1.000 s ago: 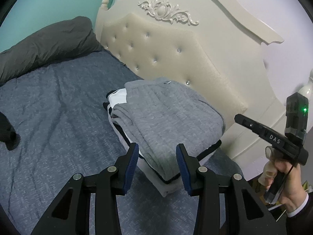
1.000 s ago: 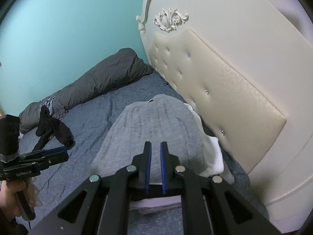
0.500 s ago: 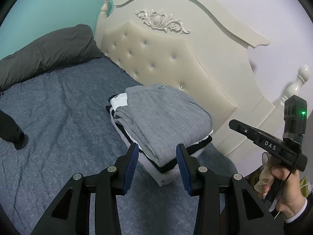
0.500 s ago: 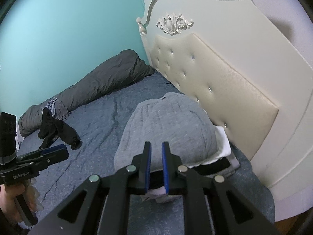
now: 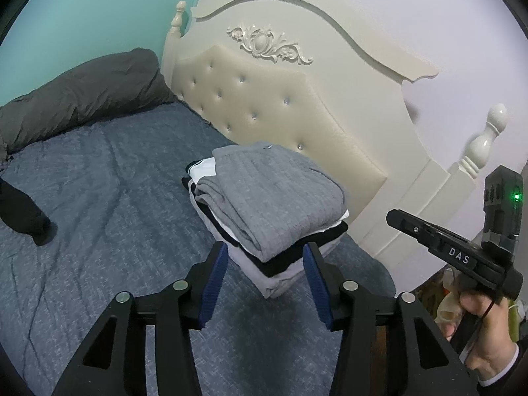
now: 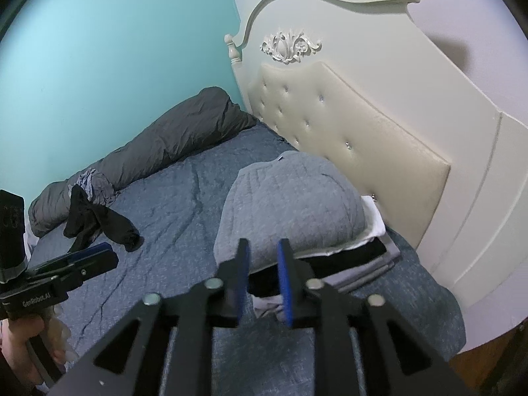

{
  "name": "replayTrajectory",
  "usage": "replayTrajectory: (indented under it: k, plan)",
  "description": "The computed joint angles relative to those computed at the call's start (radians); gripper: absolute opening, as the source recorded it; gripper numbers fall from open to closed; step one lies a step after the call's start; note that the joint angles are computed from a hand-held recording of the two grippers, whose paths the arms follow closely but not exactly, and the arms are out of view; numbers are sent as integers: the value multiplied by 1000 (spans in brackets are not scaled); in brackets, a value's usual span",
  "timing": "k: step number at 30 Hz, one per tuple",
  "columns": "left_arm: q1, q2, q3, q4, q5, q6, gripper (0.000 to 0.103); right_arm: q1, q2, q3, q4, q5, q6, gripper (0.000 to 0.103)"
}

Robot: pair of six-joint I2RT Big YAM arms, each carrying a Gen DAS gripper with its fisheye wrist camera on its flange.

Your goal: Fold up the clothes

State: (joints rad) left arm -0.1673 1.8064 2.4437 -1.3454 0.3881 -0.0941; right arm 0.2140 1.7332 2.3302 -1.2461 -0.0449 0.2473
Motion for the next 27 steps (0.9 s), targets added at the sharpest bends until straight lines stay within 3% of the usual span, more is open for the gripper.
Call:
replayTrajectory:
  k: [5, 7, 8, 27]
  plan:
    - [0, -39, -51, 18, -10, 7, 65, 17, -46, -54, 21, 23, 20, 39]
    - [0, -53, -67, 28, -13, 6, 69, 24, -62, -71, 27, 37, 27, 57]
    - [0, -60, -74, 33, -15, 4, 71, 26, -71, -81, 33, 44, 33, 59]
    - [-10, -137, -147, 60, -66, 21, 94, 59, -148, -150, 29, 149, 67, 86]
